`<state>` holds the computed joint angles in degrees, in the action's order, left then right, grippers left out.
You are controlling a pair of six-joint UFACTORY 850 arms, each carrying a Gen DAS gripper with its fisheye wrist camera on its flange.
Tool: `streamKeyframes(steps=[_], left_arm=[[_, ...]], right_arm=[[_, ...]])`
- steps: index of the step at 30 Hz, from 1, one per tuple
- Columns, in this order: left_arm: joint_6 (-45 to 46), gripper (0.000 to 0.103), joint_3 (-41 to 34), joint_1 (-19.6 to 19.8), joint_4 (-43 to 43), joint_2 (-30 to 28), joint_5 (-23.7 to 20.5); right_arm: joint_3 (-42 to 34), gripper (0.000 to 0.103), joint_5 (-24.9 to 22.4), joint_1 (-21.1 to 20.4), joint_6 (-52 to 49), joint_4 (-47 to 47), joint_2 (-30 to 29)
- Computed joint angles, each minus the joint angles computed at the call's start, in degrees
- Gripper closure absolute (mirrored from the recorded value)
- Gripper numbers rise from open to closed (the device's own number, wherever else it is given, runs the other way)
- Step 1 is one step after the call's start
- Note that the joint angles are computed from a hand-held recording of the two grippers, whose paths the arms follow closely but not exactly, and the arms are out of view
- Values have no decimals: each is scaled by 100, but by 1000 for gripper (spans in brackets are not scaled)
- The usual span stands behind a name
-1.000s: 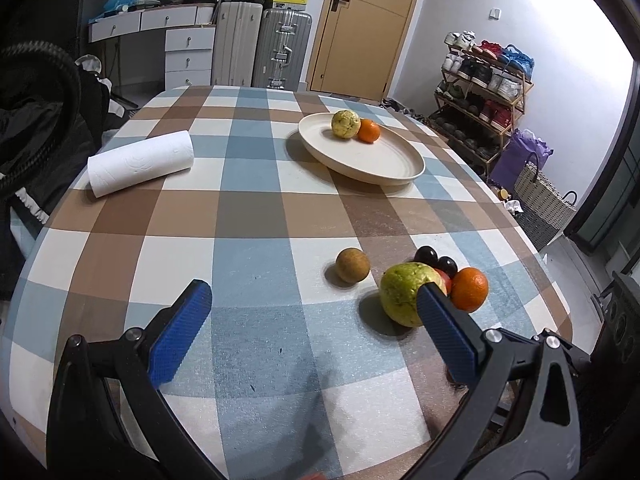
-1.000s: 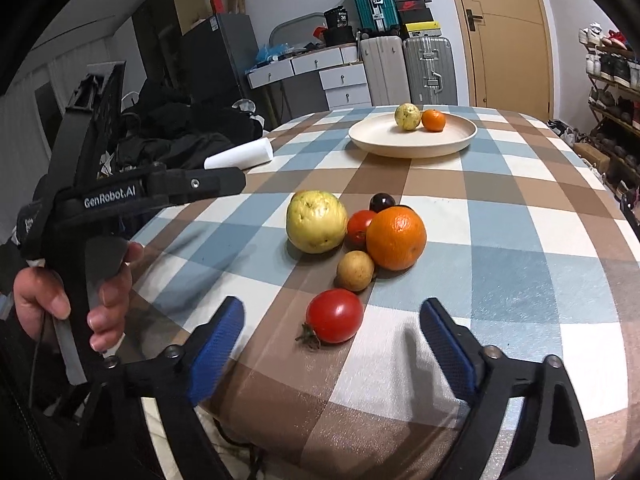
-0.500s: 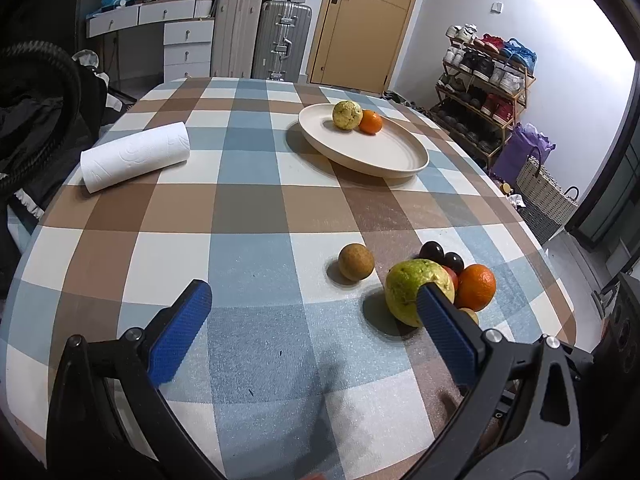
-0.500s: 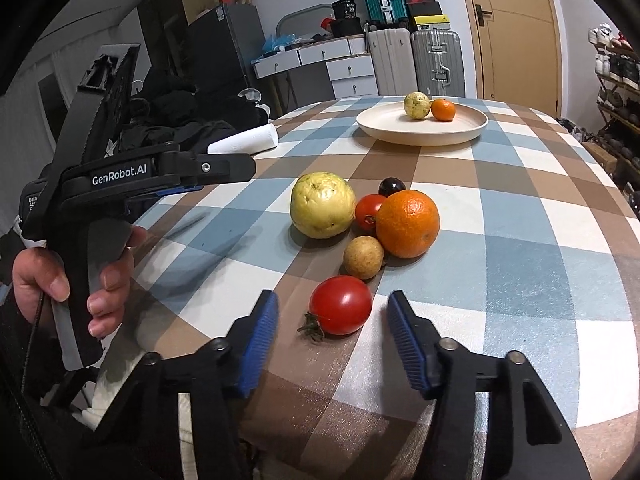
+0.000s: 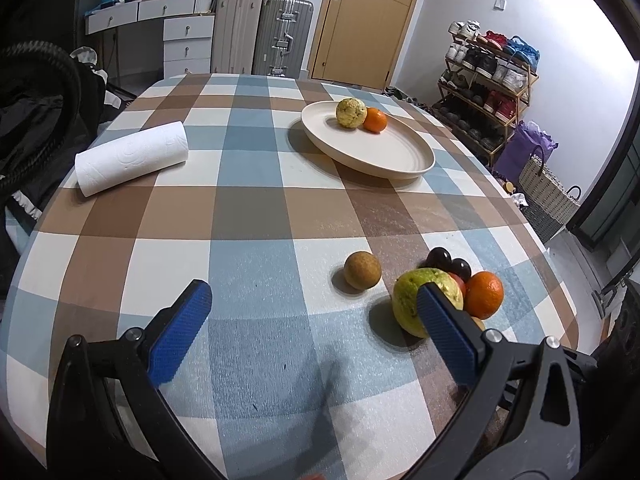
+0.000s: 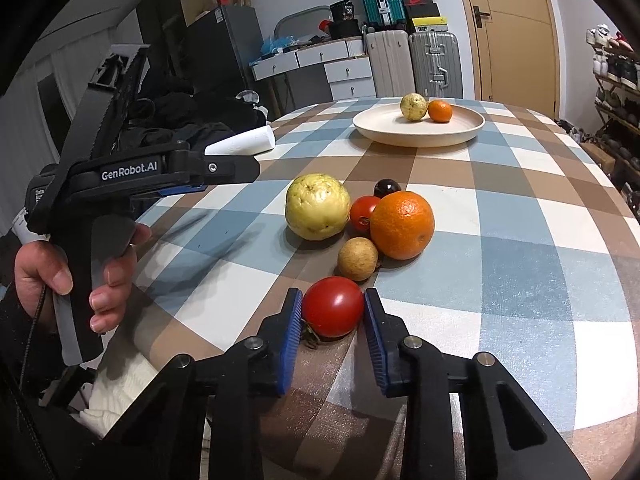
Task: Organize fruits
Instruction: 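Lower the right gripper onto the red tomato and close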
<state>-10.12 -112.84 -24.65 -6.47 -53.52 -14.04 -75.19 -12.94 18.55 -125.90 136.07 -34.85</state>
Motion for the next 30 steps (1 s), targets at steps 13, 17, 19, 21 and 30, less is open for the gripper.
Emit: streamKeyframes(steps=[13, 17, 19, 21, 30], left_arm=[[1961, 1, -933, 114, -2048, -580, -724], [2331, 1, -1344, 175, -2575, -835, -1073], [2461, 1, -1541, 199, -2768, -956, -1207], [2530, 1, -1763, 220, -2889, -1089, -1346], [2638, 24, -3322, 354, -3432, -2013, -2467]], right_arm=[[100, 72, -335, -141, -563, 657, 165], [54, 72, -367, -195, -664, 735, 178], [23, 72, -386, -222, -675, 734, 175], [-41, 72, -381, -250, -617, 669, 149], [-291, 72, -448, -375, -120, 216, 24]])
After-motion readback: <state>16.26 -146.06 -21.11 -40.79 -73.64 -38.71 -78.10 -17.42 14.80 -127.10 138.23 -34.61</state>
